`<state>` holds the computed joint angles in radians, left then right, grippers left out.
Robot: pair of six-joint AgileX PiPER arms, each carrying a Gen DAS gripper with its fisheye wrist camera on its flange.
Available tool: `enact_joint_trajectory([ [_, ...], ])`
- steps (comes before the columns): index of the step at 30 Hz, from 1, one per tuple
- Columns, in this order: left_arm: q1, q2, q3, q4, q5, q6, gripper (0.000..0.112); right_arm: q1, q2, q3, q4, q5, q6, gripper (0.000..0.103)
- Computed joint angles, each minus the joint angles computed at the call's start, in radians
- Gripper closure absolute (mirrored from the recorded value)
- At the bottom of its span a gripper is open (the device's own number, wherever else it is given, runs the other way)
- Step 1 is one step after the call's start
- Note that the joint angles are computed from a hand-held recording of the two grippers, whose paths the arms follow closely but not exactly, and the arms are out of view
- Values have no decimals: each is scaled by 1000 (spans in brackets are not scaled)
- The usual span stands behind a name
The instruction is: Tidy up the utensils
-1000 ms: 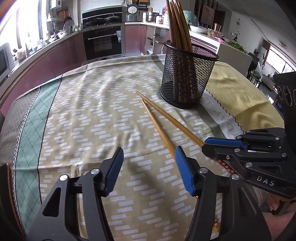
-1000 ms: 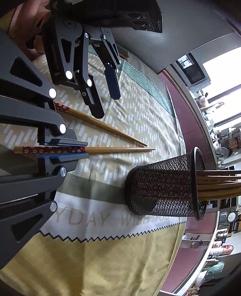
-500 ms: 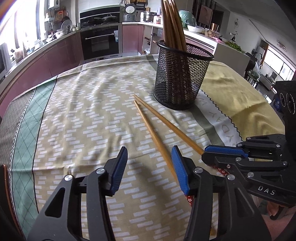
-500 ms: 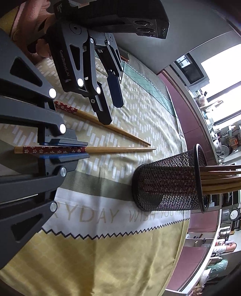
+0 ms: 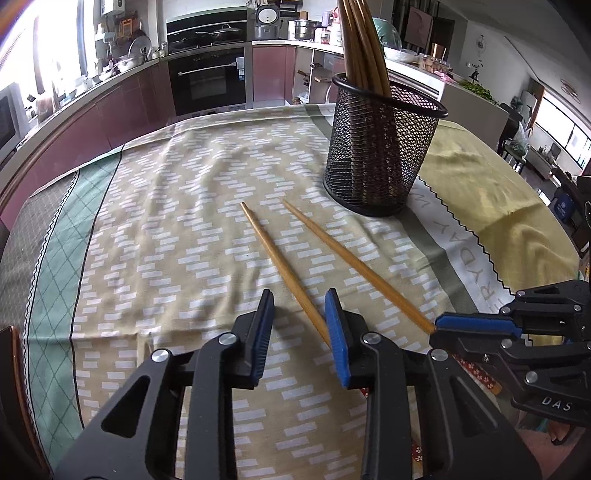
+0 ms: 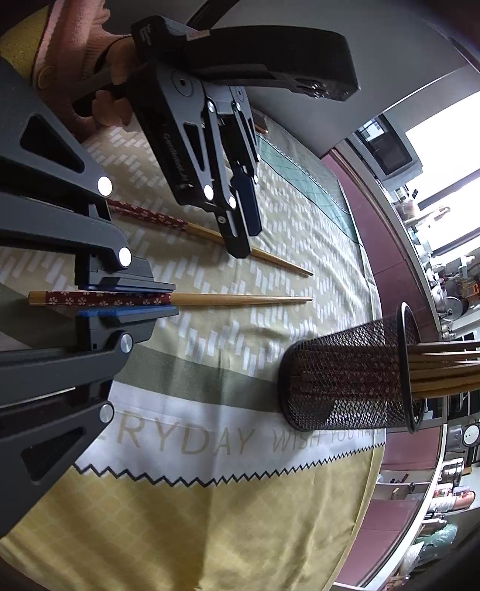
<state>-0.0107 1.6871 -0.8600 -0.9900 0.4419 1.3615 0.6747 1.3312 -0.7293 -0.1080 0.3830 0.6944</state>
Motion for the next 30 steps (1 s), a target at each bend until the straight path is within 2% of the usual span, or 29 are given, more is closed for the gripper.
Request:
enact_joint_trajectory([
  [3,11,4,-5,1,25,20,84,2,-1,-4,91,5,-94,97],
  [10,59,36,-47,13,107,48,90,11,23,-31,148,11,-162,94],
  [15,59,51,-68,23,125,57,92,30,49,-52,189,3,-209,93],
  [18,58,50,-67,21,137,77,94,29,50,-56,175,3,-196,93],
  [21,68,55,-73,24,182,98,96,20,60,-69,148,4,-170,92],
  [25,66,50,-65,29,184,96,96,-6,84,-95,112,-3,-150,92],
  [27,67,40,-56,31,175,94,96,6,108,-121,10,9,-64,89],
  [30,59,32,-47,27,148,92,94,7,149,-161,-50,22,-31,87],
])
